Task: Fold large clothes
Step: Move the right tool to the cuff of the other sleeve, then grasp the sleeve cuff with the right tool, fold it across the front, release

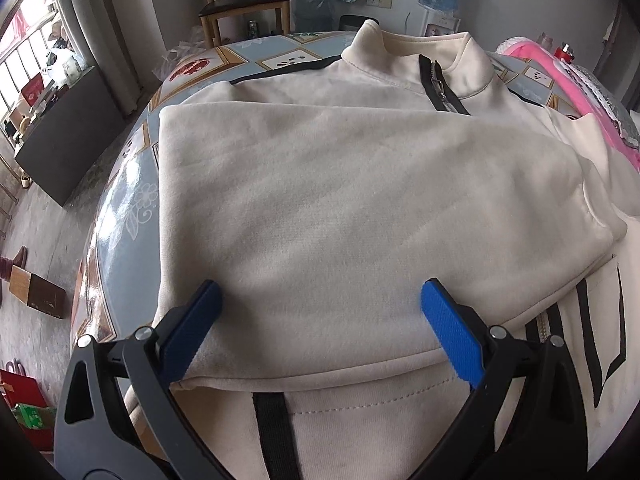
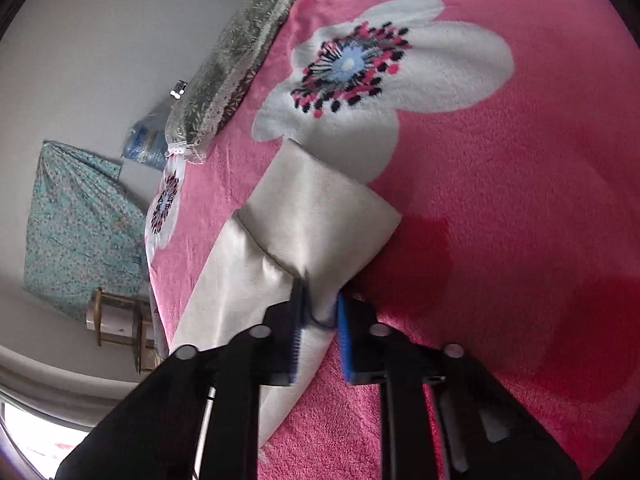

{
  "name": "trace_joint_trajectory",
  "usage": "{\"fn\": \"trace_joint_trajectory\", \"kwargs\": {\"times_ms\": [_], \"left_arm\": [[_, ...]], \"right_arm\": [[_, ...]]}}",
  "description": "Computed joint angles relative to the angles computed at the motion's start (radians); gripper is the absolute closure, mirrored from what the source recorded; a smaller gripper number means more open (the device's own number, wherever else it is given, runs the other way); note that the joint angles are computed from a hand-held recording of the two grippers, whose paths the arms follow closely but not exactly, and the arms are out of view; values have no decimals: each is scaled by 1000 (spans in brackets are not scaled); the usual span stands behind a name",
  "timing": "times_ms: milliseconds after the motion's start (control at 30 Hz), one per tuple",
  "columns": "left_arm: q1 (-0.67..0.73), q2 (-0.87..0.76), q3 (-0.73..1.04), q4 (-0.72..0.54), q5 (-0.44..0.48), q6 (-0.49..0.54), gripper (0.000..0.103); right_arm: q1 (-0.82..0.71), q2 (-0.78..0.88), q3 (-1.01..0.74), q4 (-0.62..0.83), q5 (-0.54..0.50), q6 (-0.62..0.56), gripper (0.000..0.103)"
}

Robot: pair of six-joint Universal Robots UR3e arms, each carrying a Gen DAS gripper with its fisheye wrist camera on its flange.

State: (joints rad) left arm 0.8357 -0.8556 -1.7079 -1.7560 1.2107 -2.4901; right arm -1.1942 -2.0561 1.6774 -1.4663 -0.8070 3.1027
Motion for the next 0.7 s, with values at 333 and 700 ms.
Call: {"fn": "trace_joint_trajectory", "kwargs": {"times_ms": [333,700], "left_arm": [[72,1,37,-82,-53,29,6],[377,48,184,-466,-170,341,6]], "right_arm": [[-27,79,-697,543,222,-279,93],[1013,641,-1400,-120,-167,416,93]]}}
